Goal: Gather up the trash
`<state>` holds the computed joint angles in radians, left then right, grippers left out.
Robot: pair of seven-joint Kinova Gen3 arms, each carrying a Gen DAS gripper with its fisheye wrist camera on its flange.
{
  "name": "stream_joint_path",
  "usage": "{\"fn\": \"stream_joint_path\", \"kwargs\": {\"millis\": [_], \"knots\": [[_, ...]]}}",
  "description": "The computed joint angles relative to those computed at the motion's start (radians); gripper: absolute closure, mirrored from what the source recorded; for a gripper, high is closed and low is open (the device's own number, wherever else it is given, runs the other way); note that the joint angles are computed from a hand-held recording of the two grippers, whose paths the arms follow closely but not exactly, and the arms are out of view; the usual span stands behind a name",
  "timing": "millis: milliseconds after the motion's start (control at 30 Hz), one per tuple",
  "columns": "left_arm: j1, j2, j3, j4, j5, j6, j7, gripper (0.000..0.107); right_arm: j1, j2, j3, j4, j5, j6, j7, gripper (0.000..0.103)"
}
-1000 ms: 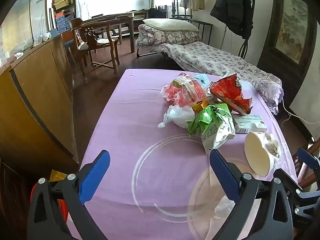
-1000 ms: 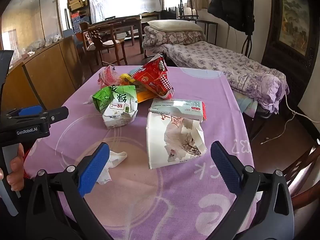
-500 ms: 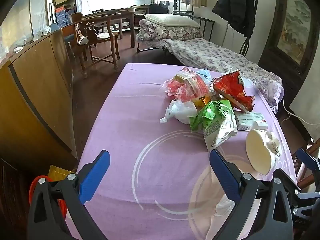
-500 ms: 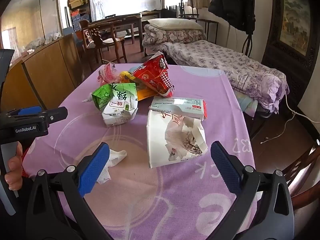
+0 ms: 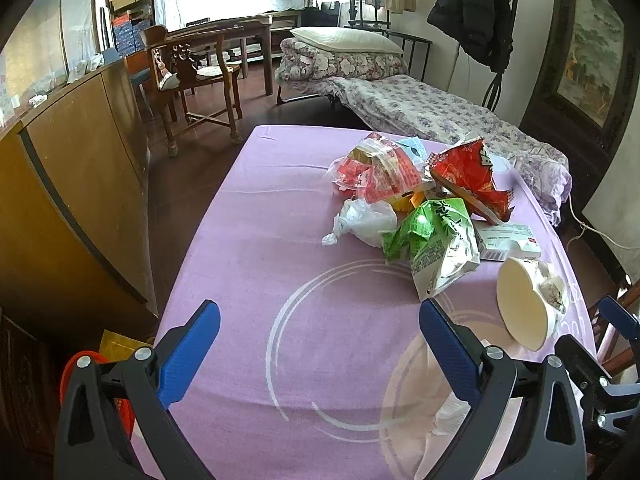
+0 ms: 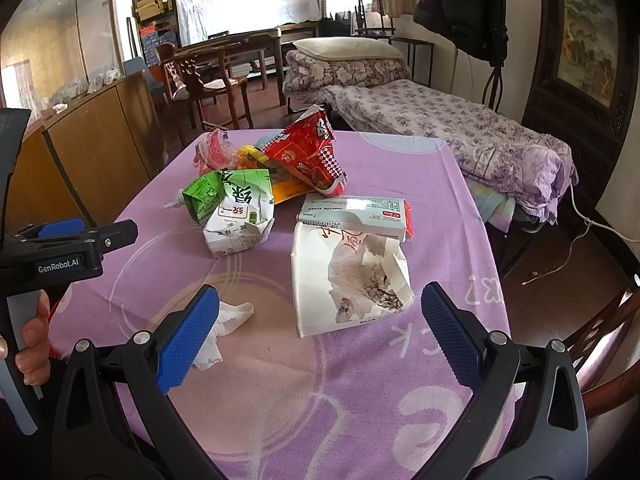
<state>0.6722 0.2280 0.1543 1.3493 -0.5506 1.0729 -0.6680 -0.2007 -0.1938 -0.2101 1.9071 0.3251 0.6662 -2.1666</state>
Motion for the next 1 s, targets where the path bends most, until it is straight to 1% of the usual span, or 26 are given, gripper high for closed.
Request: {"fn": "stream_joint_path", "kwargs": {"millis": [1000], "knots": [[0.006, 0.006, -0.001, 0.001, 0.002, -0.002, -0.015, 0.010, 0.005, -0.002, 0.005, -0.011, -0.011, 0.013, 0.007, 0.006]]}}
